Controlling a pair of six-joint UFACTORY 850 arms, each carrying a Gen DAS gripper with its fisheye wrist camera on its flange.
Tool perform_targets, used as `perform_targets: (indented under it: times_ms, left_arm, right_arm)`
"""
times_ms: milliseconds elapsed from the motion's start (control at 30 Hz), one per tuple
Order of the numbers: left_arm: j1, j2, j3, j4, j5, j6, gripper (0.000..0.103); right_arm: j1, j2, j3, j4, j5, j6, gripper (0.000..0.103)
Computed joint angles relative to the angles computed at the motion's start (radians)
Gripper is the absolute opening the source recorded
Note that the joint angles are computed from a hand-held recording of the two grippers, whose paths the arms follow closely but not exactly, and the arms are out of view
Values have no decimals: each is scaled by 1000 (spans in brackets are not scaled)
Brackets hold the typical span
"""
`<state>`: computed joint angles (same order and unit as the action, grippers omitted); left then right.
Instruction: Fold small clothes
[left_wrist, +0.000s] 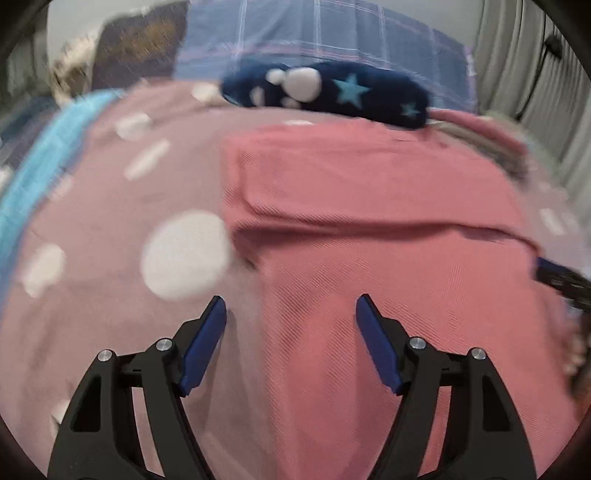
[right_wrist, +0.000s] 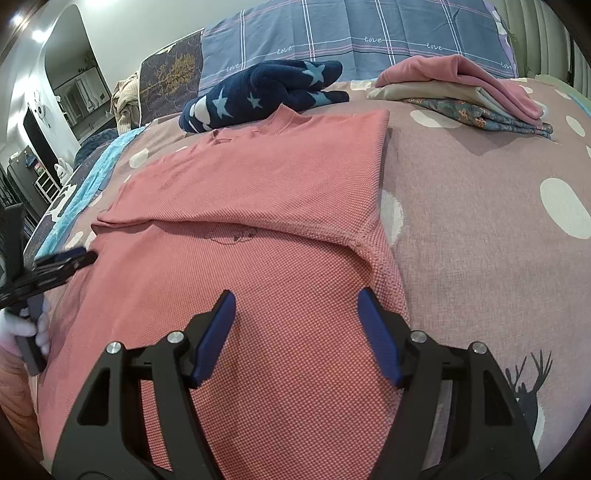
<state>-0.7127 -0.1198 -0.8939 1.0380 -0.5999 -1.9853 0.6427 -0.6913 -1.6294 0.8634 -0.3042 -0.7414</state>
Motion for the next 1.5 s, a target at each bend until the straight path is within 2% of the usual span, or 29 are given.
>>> perform_targets:
  times_ms: [67, 167, 267, 400, 500, 633, 800, 967, 1100, 1333, 1500]
  left_arm:
    - [-30, 19, 23, -12, -4, 20, 73]
    - [-99, 37, 54, -24, -66, 14, 77]
    - [-160, 87, 115, 0, -75, -102, 80]
    - [-245, 119, 158, 53, -96, -248, 80]
    - [-296, 121, 168, 89, -110, -317, 80]
    - [-362, 139, 199, 145, -112, -427, 80]
    - [-486, 137, 223, 201, -178, -561, 80]
    - [-573, 136, 240, 292, -207, -729, 78]
    - [-611, 150, 268, 402, -197, -888, 66]
    - [-606, 136, 252, 369, -193, -838, 64]
    - [-577, 141, 273, 460, -183, -924, 63]
  right_arm:
    - [-9, 28, 35, 55, 8, -29, 68]
    - [-41, 89, 127, 219, -19, -133, 64]
    - [-60, 150, 215, 239, -12, -138, 63]
    - [-103, 245, 367, 450, -74, -307, 50]
    - [-125, 306, 460, 543, -127, -386, 43]
    - [-135, 387, 582, 652, -162, -520, 42]
    - [-148, 484, 728, 789, -212, -699, 42]
    - [-166, 541, 805, 786, -273, -705, 42]
    - [-179, 555, 835, 755, -347, -675, 42]
    - [-185, 528, 821, 768, -412, -658, 45]
    - [-175, 498, 798, 803, -450, -685, 50]
